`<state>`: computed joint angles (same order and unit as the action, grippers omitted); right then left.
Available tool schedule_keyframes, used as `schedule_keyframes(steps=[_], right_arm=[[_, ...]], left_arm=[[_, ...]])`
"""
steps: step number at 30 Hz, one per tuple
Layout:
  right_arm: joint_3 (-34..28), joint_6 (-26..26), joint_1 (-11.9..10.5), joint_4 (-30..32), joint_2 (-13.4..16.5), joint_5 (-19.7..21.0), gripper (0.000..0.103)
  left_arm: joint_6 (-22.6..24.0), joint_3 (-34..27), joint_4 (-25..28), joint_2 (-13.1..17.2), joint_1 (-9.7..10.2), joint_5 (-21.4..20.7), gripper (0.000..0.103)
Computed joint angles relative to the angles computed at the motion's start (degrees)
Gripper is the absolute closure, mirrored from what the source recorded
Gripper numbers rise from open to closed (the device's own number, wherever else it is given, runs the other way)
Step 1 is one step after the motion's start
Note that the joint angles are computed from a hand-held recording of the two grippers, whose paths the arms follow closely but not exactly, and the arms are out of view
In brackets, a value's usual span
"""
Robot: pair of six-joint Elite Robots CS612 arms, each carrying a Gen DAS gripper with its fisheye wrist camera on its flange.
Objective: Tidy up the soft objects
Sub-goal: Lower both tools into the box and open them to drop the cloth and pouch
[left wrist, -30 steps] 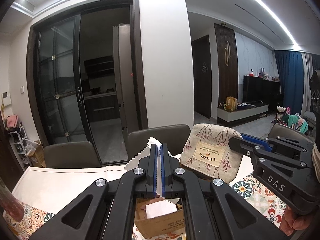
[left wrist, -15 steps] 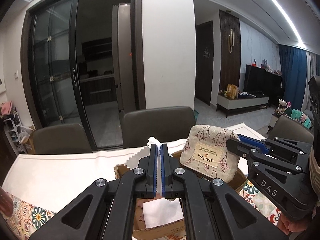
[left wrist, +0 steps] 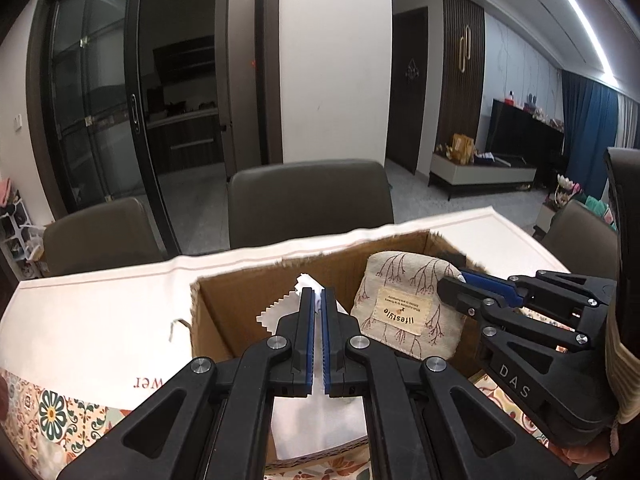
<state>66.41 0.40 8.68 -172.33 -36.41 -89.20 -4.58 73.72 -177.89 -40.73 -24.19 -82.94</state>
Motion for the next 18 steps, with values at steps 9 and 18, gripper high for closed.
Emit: schedule_keyframes(steps=[9,18], right_arm=[[-1.3,-0.7,-0.1,4.6,0.8,0.0,0.091],[-0.7,0.4,-0.2,5.4,0.2,-0.2,0.061]], left_arm=[[-0.5,-0.8,4.2,0.4,0.29,-1.4,0.097],[-0.9,0.6,4.7,-0.7,0.34,-2.7,0.062]])
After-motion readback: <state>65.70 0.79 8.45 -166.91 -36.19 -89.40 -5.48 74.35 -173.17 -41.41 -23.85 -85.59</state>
